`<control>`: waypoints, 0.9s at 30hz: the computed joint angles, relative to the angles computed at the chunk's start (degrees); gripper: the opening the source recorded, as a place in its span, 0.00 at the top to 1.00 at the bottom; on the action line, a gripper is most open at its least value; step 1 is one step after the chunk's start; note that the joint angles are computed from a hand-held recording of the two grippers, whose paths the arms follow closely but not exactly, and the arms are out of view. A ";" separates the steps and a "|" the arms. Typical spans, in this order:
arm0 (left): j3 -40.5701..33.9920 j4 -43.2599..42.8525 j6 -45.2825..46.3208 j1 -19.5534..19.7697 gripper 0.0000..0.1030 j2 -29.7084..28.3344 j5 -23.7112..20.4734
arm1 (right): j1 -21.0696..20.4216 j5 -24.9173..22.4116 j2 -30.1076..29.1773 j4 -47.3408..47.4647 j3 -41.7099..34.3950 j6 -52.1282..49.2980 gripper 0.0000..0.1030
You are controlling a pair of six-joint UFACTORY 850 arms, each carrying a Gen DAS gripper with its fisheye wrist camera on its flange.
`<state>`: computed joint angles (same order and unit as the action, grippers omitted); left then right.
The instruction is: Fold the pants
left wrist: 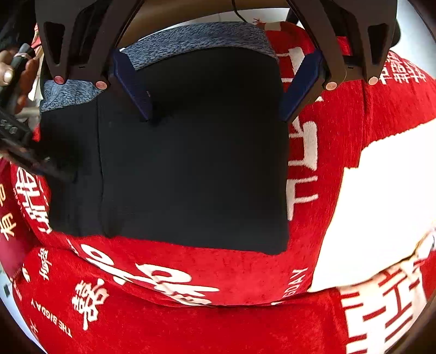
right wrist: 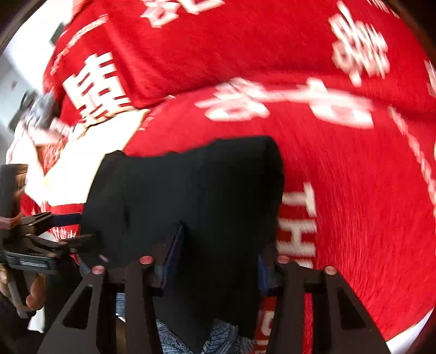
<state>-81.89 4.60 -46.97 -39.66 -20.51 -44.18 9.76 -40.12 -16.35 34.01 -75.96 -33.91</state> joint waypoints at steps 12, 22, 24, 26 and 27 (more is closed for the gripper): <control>2.54 -3.36 1.89 1.14 0.07 2.33 4.99 | 0.03 -0.62 -3.78 -5.18 -4.35 9.13 0.63; -10.70 13.10 -10.75 3.06 0.07 -6.08 -7.79 | 3.54 4.67 0.42 -19.14 -5.84 20.43 0.16; -12.03 12.22 -10.31 2.92 0.07 -7.56 -7.23 | 6.40 2.59 -3.30 -22.12 -10.15 22.38 0.15; -14.33 13.44 -9.76 2.39 0.07 -10.12 -9.94 | 9.35 0.33 -8.40 -28.48 -14.70 25.44 0.15; -14.62 13.40 -9.28 2.46 0.07 -10.89 -10.87 | 10.61 -0.09 -10.38 -33.75 -15.88 28.37 0.13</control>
